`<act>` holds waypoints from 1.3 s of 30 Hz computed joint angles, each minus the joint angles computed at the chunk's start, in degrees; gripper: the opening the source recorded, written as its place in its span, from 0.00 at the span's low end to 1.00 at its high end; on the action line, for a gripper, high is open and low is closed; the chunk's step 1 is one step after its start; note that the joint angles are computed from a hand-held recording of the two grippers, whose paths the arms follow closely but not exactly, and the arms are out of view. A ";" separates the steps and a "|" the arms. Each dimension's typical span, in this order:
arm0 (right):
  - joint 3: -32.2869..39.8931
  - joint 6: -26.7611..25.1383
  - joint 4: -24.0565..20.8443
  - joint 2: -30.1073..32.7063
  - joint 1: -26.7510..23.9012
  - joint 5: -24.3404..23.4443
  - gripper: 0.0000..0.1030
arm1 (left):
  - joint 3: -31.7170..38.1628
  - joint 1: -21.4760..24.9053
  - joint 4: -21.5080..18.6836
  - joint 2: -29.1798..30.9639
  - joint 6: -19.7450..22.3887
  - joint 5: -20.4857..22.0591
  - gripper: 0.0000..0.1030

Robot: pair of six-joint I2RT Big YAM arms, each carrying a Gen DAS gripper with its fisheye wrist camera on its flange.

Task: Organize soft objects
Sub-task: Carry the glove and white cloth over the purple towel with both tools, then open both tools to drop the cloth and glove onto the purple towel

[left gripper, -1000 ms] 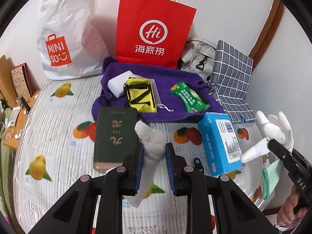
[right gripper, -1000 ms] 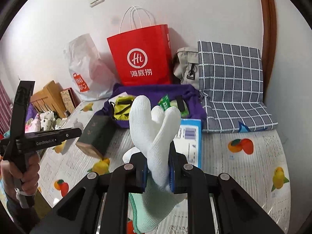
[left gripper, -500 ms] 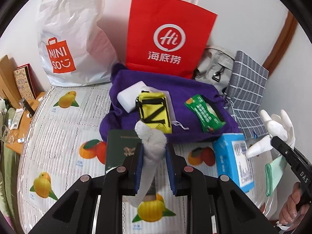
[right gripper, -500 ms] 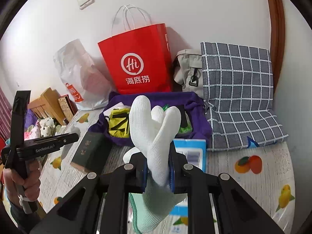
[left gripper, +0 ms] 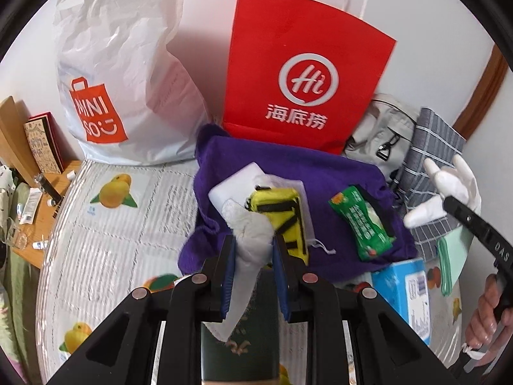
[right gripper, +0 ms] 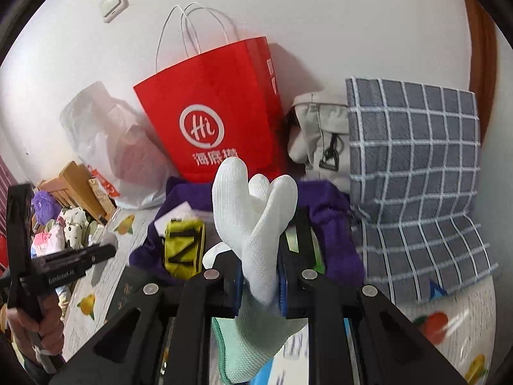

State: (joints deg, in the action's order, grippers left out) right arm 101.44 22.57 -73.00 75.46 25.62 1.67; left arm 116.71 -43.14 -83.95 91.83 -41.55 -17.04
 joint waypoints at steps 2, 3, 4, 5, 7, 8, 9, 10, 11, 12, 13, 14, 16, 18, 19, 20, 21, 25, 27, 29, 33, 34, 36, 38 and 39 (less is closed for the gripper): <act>1.35 -0.21 0.54 1.97 -0.57 -0.61 0.17 | 0.74 0.62 -0.07 0.74 0.51 -0.11 0.21; 1.73 -0.16 0.67 2.63 -0.85 -1.18 0.17 | 1.22 0.97 -0.04 1.21 0.65 0.05 0.21; 2.11 0.04 1.09 3.50 -1.28 -2.18 0.17 | 2.00 1.42 -0.01 1.93 0.77 0.37 0.21; 2.22 0.15 1.39 3.94 -1.52 -2.77 0.17 | 2.61 1.73 0.14 2.50 0.96 0.68 0.21; 1.98 0.47 2.53 4.87 -2.27 -4.34 0.17 | 3.74 2.20 0.83 3.59 1.51 1.22 0.21; 1.85 0.70 2.98 5.19 -2.40 -4.64 0.17 | 4.38 2.38 1.13 4.21 1.72 1.55 0.21; 1.26 1.07 3.78 5.41 -2.71 -5.10 0.17 | 4.84 2.46 1.33 4.66 1.84 1.85 0.21; 0.76 1.24 4.36 5.53 -2.86 -5.52 0.17 | 5.44 2.67 1.81 5.31 1.99 2.37 0.21; 0.02 1.20 5.25 5.54 -3.02 -6.19 0.17 | 6.33 2.95 2.22 6.24 2.02 3.03 0.21; -1.12 0.96 6.57 5.36 -3.18 -6.85 0.17 | 6.55 3.07 2.59 6.60 2.09 3.46 0.21; -1.41 0.61 6.64 5.83 -3.20 -6.98 0.17 | 7.15 3.36 3.23 7.40 2.24 4.39 0.21; -1.11 0.30 6.08 6.41 -3.23 -6.92 0.17 | 7.47 3.60 3.72 7.96 2.21 5.23 0.21; -1.44 0.16 6.13 6.86 -3.46 -6.91 0.17 | 7.61 3.98 4.89 8.62 1.95 6.86 0.21; -1.86 0.95 6.48 7.17 -3.89 -6.89 0.17 | 7.03 4.22 6.23 8.76 1.96 7.82 0.21; -2.09 1.09 6.67 7.27 -4.11 -7.18 0.17 | 6.49 4.35 6.93 8.71 1.91 8.23 0.21; -2.36 1.12 6.89 7.39 -4.27 -7.43 0.17 | 6.48 4.53 6.97 9.00 2.00 8.75 0.21; -2.54 0.97 6.94 7.55 -4.37 -7.41 0.17 | 7.02 4.73 6.23 9.50 2.13 9.22 0.21; -2.77 0.45 6.10 8.63 -4.33 -5.84 0.18 | 5.67 5.71 6.74 8.90 2.36 9.18 0.22; -2.79 0.37 5.42 9.19 -4.31 -5.56 0.20 | 4.33 6.74 7.50 8.27 1.08 10.11 0.22; -2.57 0.19 4.47 9.95 -4.32 -5.45 0.20 | 2.96 7.80 8.01 7.72 -0.29 11.38 0.22; -1.96 -1.87 2.78 11.18 -4.01 -5.69 0.31 | 1.89 8.77 7.96 7.66 -1.49 12.89 0.22; -1.79 -2.08 2.56 11.32 -3.92 -5.82 0.35 | 1.70 8.88 8.09 7.64 -1.55 13.09 0.22; -1.82 -2.32 3.20 11.14 -3.71 -5.64 0.49 | 1.50 9.00 8.39 7.72 -1.98 13.66 0.22; -1.84 -2.40 3.55 10.71 -3.70 -4.10 0.58 | 1.38 9.10 8.38 7.91 -2.33 14.07 0.22; -1.83 -2.44 3.86 10.49 -3.66 -3.17 0.63 | 1.46 9.08 8.27 8.03 -2.52 14.14 0.22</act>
State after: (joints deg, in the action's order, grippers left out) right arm 99.61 20.13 -69.13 85.95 21.96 -1.50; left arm 118.16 -34.06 -75.67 99.86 -44.06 -2.91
